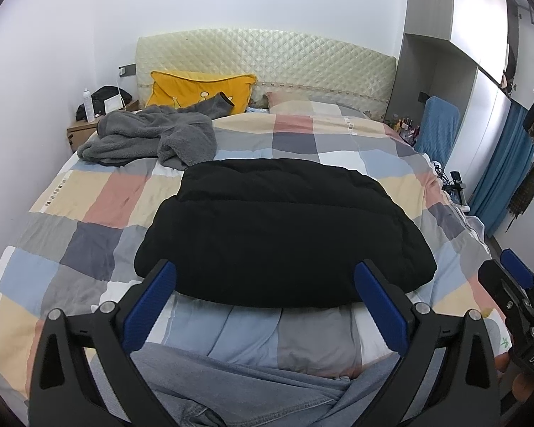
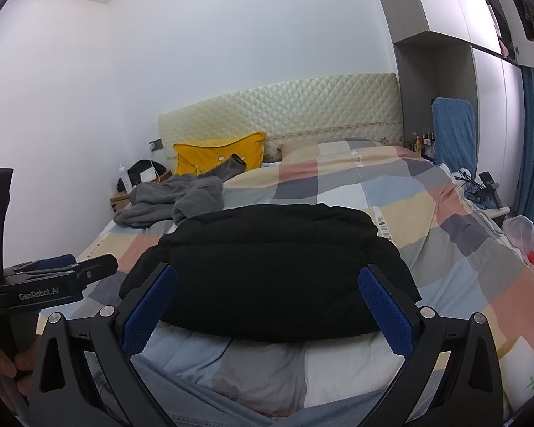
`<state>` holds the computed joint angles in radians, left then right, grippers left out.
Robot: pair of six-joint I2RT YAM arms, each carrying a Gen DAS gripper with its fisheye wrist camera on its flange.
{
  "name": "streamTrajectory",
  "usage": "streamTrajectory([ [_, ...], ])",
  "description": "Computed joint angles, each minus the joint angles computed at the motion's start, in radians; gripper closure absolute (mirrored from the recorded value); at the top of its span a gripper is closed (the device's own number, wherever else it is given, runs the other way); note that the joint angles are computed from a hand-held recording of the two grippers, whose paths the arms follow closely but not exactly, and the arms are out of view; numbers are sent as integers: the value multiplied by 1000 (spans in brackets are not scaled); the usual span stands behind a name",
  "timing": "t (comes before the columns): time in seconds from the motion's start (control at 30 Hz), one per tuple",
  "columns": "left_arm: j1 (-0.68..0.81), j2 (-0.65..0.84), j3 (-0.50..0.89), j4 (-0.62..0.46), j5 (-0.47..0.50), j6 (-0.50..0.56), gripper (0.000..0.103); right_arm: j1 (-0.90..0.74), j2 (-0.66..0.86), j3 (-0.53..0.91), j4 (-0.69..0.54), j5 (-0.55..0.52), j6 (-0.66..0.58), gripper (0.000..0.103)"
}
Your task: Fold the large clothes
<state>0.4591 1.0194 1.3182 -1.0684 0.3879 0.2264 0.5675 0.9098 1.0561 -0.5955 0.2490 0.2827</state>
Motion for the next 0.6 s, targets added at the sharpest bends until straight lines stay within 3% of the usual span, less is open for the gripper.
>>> streamTrajectory([
  [0.6, 15, -7, -2, 4, 19, -9, 2, 29, -12, -7, 5, 37, 17, 0],
])
